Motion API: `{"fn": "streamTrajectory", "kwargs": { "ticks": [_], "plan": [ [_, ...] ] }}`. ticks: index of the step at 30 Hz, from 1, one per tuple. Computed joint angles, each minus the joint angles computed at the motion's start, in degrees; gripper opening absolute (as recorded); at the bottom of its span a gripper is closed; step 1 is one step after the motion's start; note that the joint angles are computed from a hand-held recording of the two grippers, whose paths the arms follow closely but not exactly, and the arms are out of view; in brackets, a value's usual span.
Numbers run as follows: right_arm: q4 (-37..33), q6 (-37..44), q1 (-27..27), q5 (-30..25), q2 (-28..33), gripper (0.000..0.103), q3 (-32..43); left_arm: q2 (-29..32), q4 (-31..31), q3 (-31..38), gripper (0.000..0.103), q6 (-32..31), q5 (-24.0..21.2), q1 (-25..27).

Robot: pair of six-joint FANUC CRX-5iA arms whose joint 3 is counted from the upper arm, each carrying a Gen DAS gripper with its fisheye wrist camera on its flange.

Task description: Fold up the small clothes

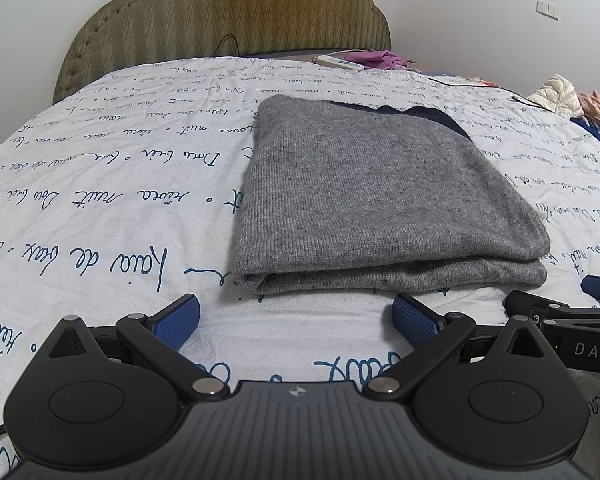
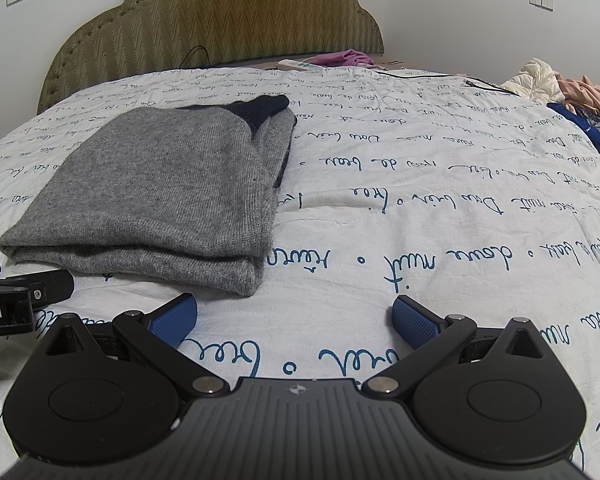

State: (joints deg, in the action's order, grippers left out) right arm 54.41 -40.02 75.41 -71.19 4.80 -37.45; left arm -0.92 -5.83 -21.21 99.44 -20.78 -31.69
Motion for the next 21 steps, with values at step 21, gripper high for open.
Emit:
{"fn": "streamTrajectory", "kwargs": {
  "ticks": [21],
  "plan": [
    [-0.01,-0.05,0.02,-0.04,0.13,0.103,0.09,-3.60,-0.09,-2.45,0.103,1.85,0.25,0.42]
  ]
}}
